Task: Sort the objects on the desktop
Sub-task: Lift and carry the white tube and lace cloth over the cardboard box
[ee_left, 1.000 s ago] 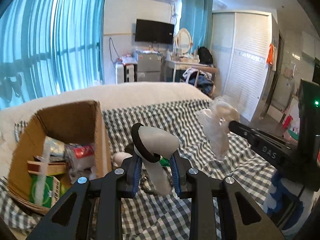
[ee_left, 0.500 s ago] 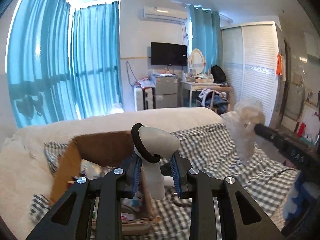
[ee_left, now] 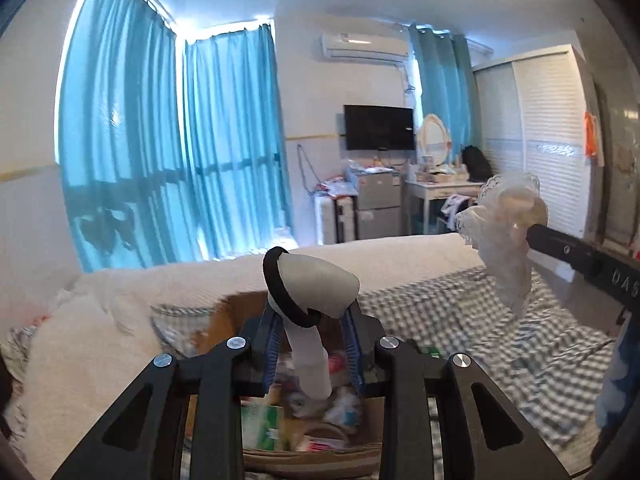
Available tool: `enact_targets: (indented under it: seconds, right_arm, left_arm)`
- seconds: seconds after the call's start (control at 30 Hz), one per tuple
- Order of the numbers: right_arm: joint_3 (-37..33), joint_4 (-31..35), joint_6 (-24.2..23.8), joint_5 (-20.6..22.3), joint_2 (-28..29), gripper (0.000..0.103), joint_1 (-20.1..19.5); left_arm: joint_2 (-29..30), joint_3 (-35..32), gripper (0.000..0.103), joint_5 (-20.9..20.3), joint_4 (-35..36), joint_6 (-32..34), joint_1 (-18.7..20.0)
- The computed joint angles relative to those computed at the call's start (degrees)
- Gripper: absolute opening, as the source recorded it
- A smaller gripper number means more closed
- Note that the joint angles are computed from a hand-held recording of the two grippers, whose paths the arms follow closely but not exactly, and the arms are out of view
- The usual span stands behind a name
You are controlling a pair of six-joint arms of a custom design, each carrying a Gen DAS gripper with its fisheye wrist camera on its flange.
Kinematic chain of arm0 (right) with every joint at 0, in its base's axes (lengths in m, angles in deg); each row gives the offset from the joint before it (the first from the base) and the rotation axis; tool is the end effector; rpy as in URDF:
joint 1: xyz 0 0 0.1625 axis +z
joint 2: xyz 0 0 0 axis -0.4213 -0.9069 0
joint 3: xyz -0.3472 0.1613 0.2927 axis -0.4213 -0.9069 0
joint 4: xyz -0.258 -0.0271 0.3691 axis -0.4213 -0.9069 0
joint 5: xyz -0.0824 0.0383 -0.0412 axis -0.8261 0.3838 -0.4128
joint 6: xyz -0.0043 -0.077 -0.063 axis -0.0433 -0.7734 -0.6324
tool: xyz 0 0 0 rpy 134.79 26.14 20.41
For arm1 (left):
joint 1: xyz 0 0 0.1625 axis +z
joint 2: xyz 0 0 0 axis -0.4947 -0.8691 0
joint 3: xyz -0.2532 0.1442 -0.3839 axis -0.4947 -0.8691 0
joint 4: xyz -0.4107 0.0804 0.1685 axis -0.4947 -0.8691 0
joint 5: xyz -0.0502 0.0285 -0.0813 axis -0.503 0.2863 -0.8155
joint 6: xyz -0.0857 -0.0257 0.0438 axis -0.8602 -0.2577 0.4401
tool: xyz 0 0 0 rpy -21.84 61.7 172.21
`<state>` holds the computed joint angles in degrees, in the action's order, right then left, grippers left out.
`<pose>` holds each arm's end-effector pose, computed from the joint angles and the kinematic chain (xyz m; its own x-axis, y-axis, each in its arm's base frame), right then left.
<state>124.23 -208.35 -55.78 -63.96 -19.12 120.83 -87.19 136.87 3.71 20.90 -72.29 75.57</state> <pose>0.1717 -0.6622 0.3330 -0.8124 0.0668 0.5792 -0.5439 0.2709 -0.7942 -0.4113 -0.7022 0.1138 -0.5764 0.3902 -0.7180 0.8168 0.2484 -0.5207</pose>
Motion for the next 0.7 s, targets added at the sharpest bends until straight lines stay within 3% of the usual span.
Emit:
enact_targets:
  seconds: [0.33, 0.43, 0.7]
  right_arm:
    - [-6.0, 5.9, -0.9, 3.3, 5.0, 0.003, 1.1]
    - [-7.6, 9.5, 1.0, 5.7, 5.8, 0.003, 0.6]
    - [-14.2, 14.8, -0.9, 6.4, 11.1, 0.003, 0.0]
  left_arm:
    - [1.7, -5.0, 0.029, -4.6, 1.9, -0.7, 2.9]
    - [3.0, -7.1, 0.029, -4.0, 4.2, -1.8, 3.8]
    - [7.3, -13.5, 0.029, -4.9, 9.5, -5.1, 5.7]
